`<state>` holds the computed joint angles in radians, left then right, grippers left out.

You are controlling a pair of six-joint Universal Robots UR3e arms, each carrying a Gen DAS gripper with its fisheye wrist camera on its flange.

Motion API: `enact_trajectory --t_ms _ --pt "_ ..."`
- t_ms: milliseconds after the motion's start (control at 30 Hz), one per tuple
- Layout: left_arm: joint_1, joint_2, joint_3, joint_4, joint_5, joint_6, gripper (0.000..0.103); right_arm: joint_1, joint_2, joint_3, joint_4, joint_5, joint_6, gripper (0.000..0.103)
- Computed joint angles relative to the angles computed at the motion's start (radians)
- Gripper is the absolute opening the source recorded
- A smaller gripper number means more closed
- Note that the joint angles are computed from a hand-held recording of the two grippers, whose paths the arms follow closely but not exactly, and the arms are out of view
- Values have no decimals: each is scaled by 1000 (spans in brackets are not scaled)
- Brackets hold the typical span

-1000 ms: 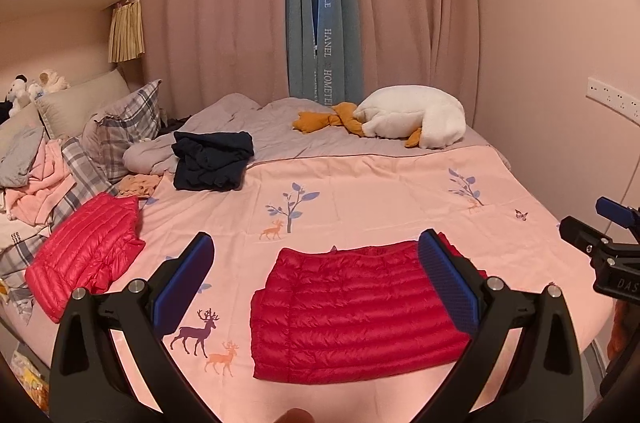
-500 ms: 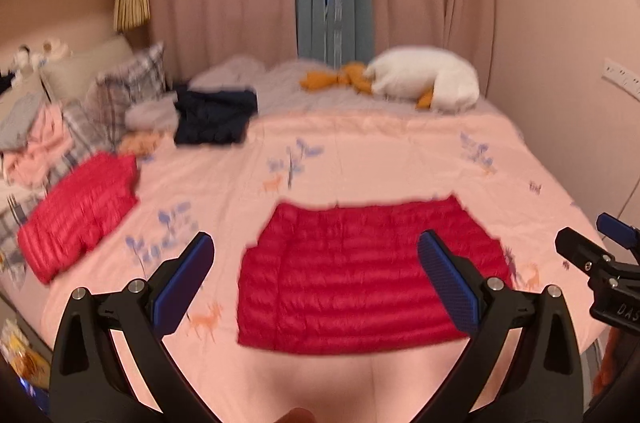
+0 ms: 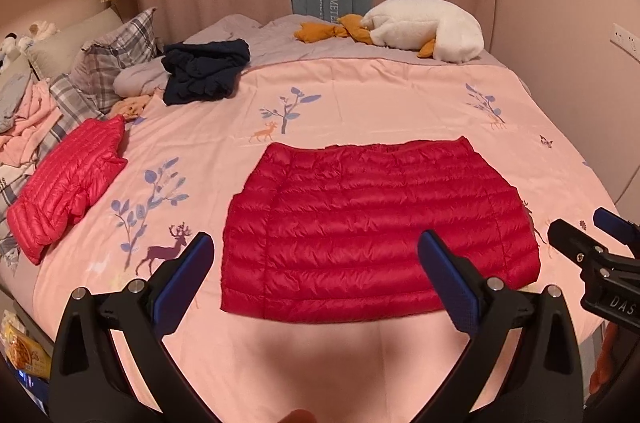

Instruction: Fold large clothes

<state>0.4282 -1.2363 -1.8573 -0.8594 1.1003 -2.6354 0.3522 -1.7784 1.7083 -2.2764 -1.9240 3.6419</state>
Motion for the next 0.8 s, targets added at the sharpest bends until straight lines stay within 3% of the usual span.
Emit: enact_trajectory --t_ms 800 --pt "-55 -72 7 19 51 -17 102 -27 40 19 -19 32 -23 101"
